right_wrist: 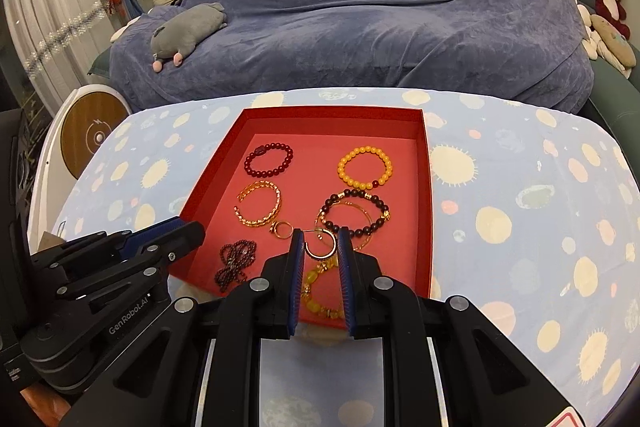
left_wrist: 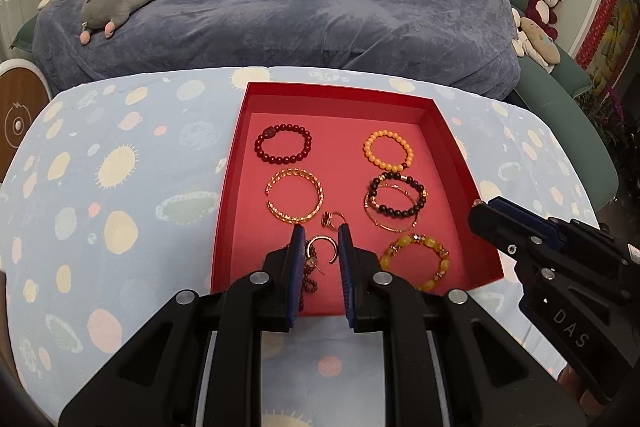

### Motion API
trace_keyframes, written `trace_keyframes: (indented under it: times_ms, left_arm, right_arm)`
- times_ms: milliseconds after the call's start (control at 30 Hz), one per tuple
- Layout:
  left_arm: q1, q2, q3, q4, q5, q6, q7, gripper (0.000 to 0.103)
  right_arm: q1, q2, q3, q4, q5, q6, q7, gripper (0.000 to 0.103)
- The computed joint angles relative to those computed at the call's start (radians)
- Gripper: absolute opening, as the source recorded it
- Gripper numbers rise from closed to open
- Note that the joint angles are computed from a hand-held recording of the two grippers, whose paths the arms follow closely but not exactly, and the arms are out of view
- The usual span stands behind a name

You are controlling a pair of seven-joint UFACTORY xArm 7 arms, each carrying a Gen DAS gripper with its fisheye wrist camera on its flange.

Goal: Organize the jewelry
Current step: 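Carry both gold hoop earrings into the red box, then open both tools to release the earrings inside the red box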

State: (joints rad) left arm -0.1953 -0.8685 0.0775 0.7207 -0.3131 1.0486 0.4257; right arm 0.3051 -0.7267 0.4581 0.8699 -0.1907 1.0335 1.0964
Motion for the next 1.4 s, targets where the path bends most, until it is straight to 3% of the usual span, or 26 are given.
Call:
trace_keyframes:
  times_ms: [533,1400]
  left_arm:
    - [-0.033,0.222,-0.057,0.019,-0.002,-0.174,-0.011,0.016]
    - [-0.040,0.293,-0.067,0.033,0.006,-0.227,-0.019,0.017]
  right_arm:
    - [-0.032,0.141,-0.083,-0.048,-0.036,-0.162,-0.040,0.016]
    - [-0.020,0.217,-0.103,-0.029,-0.067,-0.182,-0.042,0.016]
